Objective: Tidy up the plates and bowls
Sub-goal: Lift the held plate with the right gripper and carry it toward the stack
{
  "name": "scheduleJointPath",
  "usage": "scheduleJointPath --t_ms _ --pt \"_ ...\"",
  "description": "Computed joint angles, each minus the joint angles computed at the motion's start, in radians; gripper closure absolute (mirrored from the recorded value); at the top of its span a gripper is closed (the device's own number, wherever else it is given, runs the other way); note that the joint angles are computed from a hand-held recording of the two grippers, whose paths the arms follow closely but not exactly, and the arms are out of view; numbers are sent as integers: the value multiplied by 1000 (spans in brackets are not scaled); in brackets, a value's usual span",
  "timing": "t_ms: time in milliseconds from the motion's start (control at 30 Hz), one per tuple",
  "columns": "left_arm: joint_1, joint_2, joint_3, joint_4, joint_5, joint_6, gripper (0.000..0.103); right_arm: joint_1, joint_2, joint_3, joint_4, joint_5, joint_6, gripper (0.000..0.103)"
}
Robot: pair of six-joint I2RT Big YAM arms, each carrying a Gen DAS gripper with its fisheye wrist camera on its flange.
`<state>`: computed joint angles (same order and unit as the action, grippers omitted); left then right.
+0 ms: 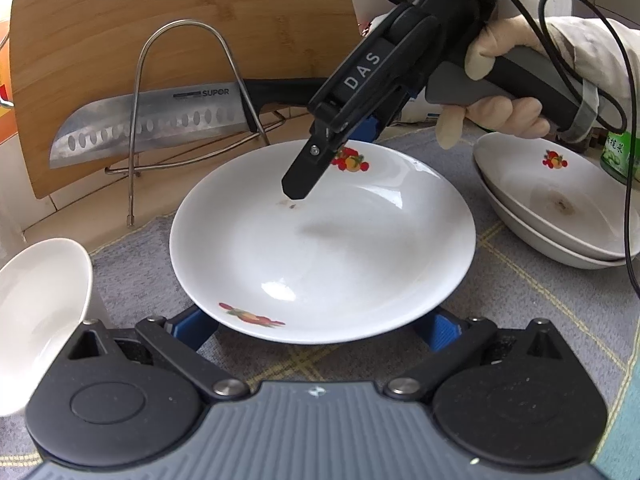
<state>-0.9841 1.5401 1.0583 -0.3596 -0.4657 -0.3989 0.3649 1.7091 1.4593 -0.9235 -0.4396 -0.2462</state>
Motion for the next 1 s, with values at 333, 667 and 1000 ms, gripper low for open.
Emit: scheduleJointPath --t_ms 333,667,1000 --pt "2 -3 -7 12 9 3 0 9 2 -1 26 16 -9 22" --pt "-5 -11 3 -14 -8 -6 1 13 -12 -15 11 16 0 22" --pt "-19 -25 3 -48 -27 -8 1 21 -35 -37 8 3 -5 22"
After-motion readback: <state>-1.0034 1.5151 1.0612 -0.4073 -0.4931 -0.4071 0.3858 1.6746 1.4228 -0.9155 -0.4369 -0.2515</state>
